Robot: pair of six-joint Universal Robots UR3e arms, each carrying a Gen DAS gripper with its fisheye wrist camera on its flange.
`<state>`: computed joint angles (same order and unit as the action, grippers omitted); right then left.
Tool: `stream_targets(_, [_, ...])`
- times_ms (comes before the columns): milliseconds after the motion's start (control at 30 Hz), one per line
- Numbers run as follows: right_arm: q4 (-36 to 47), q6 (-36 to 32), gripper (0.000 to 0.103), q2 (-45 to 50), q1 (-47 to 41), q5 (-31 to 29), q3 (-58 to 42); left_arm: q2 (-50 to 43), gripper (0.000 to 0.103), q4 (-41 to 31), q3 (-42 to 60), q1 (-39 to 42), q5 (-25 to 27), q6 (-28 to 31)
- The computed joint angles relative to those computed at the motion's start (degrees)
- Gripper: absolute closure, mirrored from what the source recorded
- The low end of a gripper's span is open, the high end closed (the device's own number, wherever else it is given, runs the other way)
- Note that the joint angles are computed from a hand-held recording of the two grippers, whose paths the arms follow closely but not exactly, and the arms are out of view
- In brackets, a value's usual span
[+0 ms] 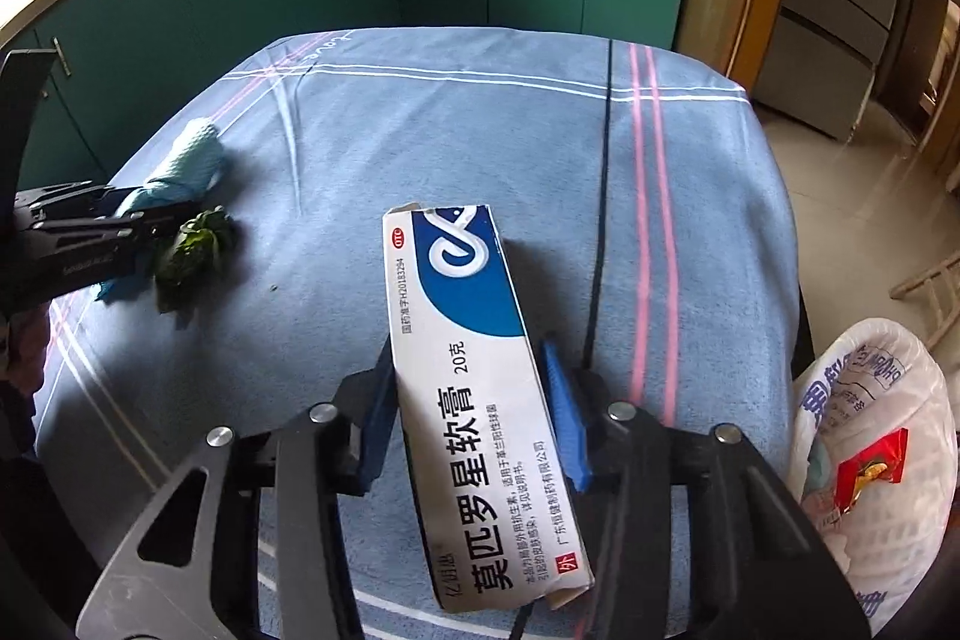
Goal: Collect trash
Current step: 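Grasp the blue cloth with the left tool while the right tool holds the ointment box, then carry the blue cloth and ointment box in both tools over the wastebasket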
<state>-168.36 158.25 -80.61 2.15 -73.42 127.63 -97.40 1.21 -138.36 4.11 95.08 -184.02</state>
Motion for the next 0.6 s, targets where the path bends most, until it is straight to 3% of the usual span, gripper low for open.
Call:
stream_targets(100, [1.17,-0.53,0.058,-2.08,-2.23,3.11,1.56,0.56,0.074,1.7,-0.66,-0.65,1.87,0.01])
stream_targets(333, [1.23,-2.1,0.058,-8.22,-8.56,7.66,5.85,8.83,0.074,6.29,-5.48,0.47,0.75,-2.01])
stream_targets(600, [5.25,-5.82,0.058,-16.09,-17.16,12.19,9.38,10.82,0.074,5.62,-3.08,-6.38,4.01,-3.63])
